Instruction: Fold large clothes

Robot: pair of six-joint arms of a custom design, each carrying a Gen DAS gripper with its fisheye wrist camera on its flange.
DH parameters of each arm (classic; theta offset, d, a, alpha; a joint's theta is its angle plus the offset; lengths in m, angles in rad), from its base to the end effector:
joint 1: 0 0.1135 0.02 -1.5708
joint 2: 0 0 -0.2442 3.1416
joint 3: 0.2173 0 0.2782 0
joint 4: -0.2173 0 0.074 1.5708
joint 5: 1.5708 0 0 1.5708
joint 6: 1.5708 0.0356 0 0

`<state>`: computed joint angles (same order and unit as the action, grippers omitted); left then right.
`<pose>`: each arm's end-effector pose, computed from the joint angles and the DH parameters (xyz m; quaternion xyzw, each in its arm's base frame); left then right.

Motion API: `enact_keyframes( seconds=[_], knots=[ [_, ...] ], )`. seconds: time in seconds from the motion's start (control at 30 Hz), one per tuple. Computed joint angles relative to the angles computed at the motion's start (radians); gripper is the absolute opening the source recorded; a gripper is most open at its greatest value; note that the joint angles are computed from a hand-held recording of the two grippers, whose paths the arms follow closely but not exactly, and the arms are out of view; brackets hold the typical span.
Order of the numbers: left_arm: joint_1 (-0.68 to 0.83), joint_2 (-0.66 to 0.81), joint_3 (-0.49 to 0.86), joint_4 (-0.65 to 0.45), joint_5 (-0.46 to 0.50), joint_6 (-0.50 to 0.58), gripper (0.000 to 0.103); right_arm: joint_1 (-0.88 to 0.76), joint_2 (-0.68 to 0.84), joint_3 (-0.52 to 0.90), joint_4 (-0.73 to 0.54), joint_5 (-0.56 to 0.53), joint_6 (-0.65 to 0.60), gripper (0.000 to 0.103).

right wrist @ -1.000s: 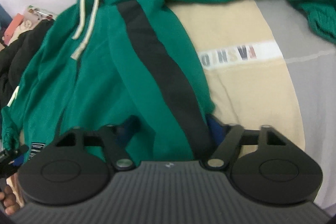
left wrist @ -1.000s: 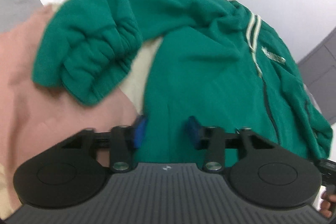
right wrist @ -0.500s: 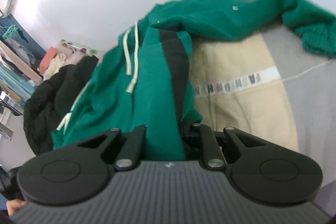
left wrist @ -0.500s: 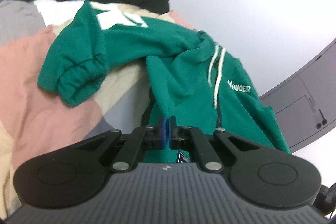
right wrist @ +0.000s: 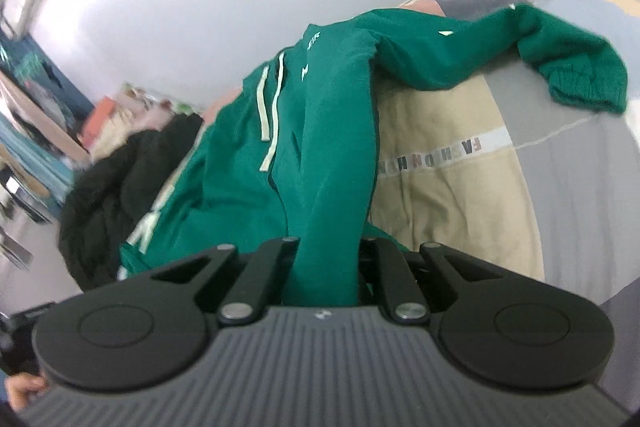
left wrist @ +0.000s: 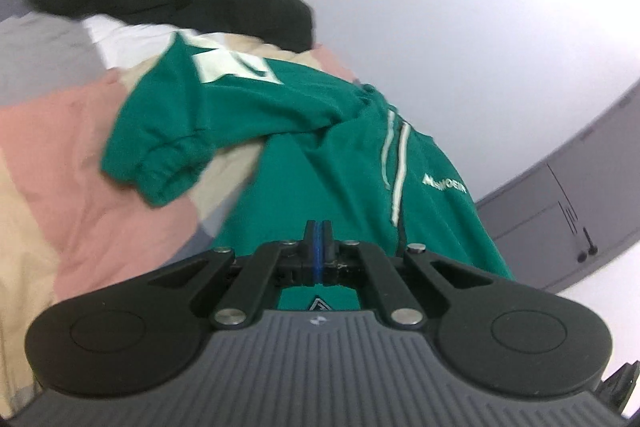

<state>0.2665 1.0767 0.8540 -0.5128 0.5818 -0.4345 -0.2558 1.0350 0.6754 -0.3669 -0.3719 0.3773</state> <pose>0.2553 0.0494 0.2574 -0.1914 0.8624 -0.2938 0.3652 0.2459 -0.0509 0.2128 0.2071 0.8755 0.1928 0.3917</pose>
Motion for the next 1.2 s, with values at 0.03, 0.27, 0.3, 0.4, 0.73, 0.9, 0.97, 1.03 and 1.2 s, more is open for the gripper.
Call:
enact_keyframes(
  seconds=[0.03,0.27,0.3,0.4,0.73,0.9,0.97,1.03,1.2],
  knots=[
    [0.010,0.011,0.011,-0.013,-0.002,0.001,0.000,0.023,0.013,0.026,-0.025,0.037,-0.003,0.010],
    [-0.027,0.102,0.003,0.118,0.001,-0.023,0.012,0.038,0.100,0.127,-0.075,0.067,0.108,0.010],
    [-0.044,0.130,-0.009,0.157,-0.008,-0.023,0.024,0.050,0.097,0.124,-0.066,0.076,0.133,0.010],
    [-0.088,0.238,0.014,0.168,-0.079,0.017,0.042,0.076,0.108,0.105,-0.014,0.108,0.131,0.010],
    [-0.170,0.460,0.095,0.184,-0.215,0.069,0.066,-0.049,0.318,0.013,0.200,0.016,0.060,0.011],
    [-0.216,0.506,0.098,0.179,-0.264,0.085,0.046,-0.053,0.379,0.017,0.220,0.035,0.062,0.011],
    [-0.217,0.483,0.088,0.167,-0.258,0.076,0.026,-0.049,0.389,0.028,0.196,0.034,0.050,0.011],
    [-0.204,0.430,0.060,0.172,-0.214,0.060,0.008,-0.054,0.375,0.037,0.164,-0.019,0.042,0.010],
    [-0.162,0.290,0.048,0.092,-0.080,0.087,0.007,-0.041,0.236,0.048,0.068,-0.052,-0.027,0.009]
  ],
)
